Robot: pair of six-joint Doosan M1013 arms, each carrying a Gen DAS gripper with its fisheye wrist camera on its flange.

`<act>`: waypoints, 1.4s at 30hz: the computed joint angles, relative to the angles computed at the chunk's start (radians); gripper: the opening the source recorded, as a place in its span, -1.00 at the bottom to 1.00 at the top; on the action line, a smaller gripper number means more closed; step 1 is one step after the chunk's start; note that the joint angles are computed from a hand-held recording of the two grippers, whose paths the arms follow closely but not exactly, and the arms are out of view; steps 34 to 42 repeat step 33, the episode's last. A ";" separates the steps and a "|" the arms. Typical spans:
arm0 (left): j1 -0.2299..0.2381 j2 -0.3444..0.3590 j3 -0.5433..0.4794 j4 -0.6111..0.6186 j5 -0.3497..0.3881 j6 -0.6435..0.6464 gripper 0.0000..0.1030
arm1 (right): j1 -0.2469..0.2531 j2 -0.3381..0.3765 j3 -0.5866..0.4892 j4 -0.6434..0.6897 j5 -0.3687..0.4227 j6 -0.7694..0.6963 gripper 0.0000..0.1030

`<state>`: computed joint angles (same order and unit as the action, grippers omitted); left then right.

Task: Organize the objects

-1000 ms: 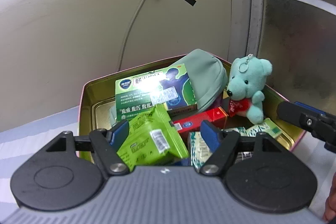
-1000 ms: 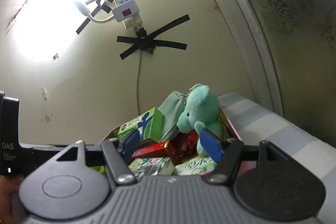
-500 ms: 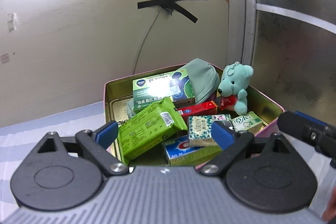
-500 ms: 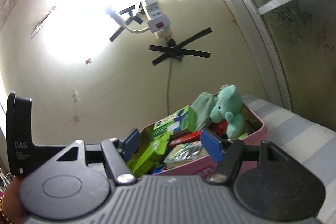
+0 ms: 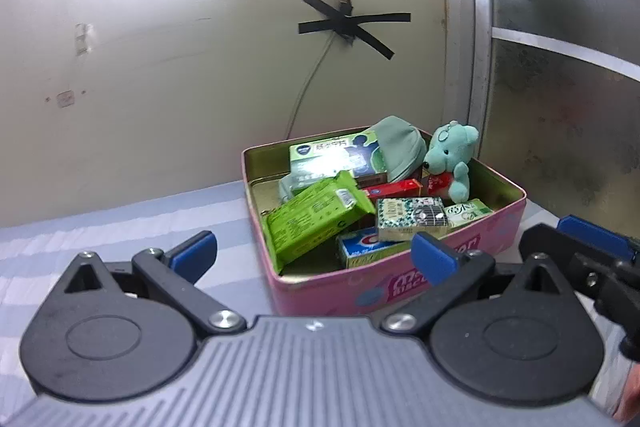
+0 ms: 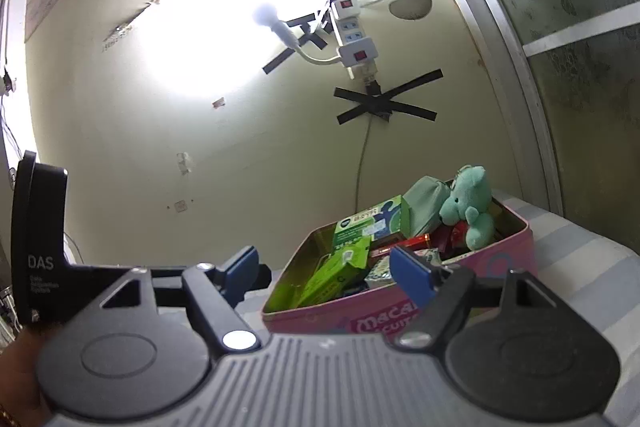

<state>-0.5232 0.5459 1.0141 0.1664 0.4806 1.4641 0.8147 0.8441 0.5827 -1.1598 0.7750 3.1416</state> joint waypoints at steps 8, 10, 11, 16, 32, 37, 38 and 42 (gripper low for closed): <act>-0.001 -0.046 0.072 0.100 -0.037 -0.108 1.00 | 0.031 -0.010 0.003 -0.045 0.030 -0.004 0.49; -0.001 -0.056 0.087 0.118 -0.046 -0.130 1.00 | 0.039 -0.013 0.007 -0.061 0.037 0.001 0.49; -0.001 -0.060 0.094 0.124 -0.049 -0.138 1.00 | 0.042 -0.014 0.007 -0.067 0.041 0.003 0.49; -0.004 -0.082 0.129 0.177 -0.072 -0.182 1.00 | 0.055 -0.027 0.030 -0.100 0.050 0.023 0.49; -0.012 -0.107 0.171 0.283 -0.135 -0.254 1.00 | 0.065 -0.041 0.058 -0.137 0.060 0.062 0.50; -0.011 -0.105 0.167 0.266 -0.130 -0.238 1.00 | 0.065 -0.041 0.058 -0.136 0.062 0.062 0.50; -0.011 -0.105 0.167 0.266 -0.130 -0.238 1.00 | 0.065 -0.041 0.058 -0.136 0.062 0.062 0.50; -0.011 -0.105 0.167 0.266 -0.130 -0.238 1.00 | 0.065 -0.041 0.058 -0.136 0.062 0.062 0.50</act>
